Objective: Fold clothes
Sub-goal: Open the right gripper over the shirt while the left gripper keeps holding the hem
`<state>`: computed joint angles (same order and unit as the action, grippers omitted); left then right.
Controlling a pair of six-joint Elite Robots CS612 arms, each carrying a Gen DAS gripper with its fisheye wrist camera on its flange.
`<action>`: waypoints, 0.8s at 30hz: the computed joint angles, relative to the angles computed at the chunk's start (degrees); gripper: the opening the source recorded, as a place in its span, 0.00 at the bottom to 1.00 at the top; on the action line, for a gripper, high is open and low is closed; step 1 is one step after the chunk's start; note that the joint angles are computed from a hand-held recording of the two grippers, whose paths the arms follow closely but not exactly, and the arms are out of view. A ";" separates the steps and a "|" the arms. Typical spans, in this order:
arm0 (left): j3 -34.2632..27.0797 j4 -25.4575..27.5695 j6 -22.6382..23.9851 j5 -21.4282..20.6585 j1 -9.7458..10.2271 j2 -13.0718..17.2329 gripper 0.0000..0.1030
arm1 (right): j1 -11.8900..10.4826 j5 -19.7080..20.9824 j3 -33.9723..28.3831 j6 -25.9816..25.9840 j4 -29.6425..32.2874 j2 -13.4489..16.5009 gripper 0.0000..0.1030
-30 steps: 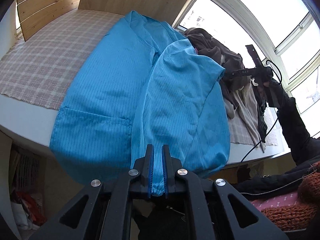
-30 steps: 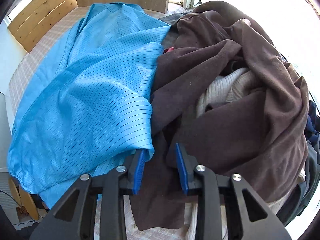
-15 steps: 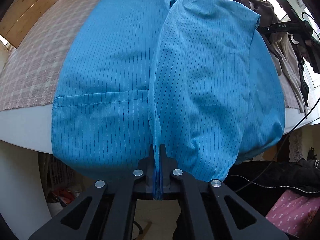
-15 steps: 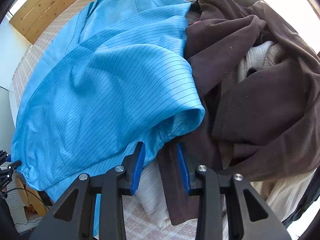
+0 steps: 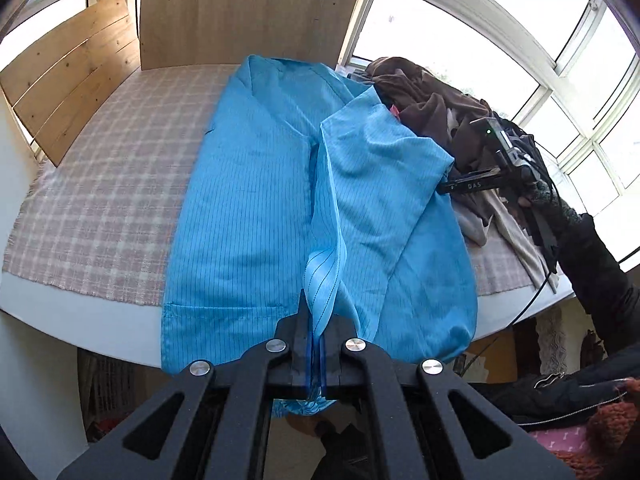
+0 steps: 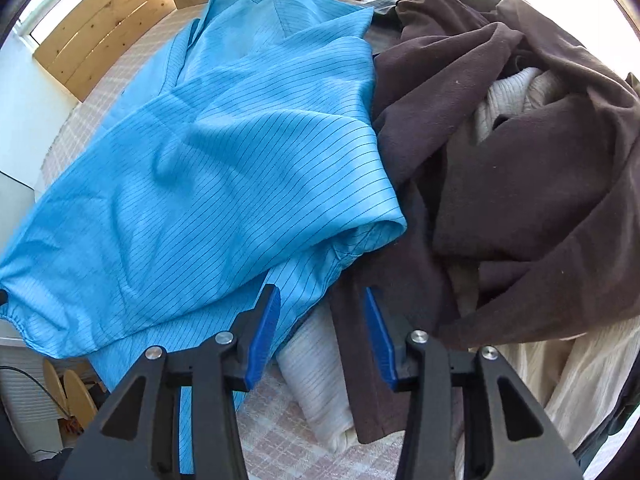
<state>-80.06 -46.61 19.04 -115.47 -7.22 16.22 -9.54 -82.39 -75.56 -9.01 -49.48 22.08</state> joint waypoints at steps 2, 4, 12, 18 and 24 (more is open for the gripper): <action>0.59 0.26 -0.58 -3.31 0.29 -0.65 0.01 | 0.60 -1.53 1.17 0.95 -0.56 0.07 0.42; 0.37 1.37 -0.94 -7.26 0.72 -0.99 0.01 | 1.10 -5.43 1.30 0.54 -1.04 0.45 0.36; -5.22 11.29 -7.98 -15.03 4.19 4.07 0.02 | -0.36 -7.86 -2.37 1.10 1.00 0.95 0.10; -6.79 16.53 -6.63 -11.53 3.25 8.05 0.01 | -0.63 -8.08 -6.13 0.05 0.04 1.26 0.37; -7.01 15.08 -7.99 -11.24 3.17 8.80 0.01 | -1.91 5.62 -4.35 2.67 5.59 -0.44 0.40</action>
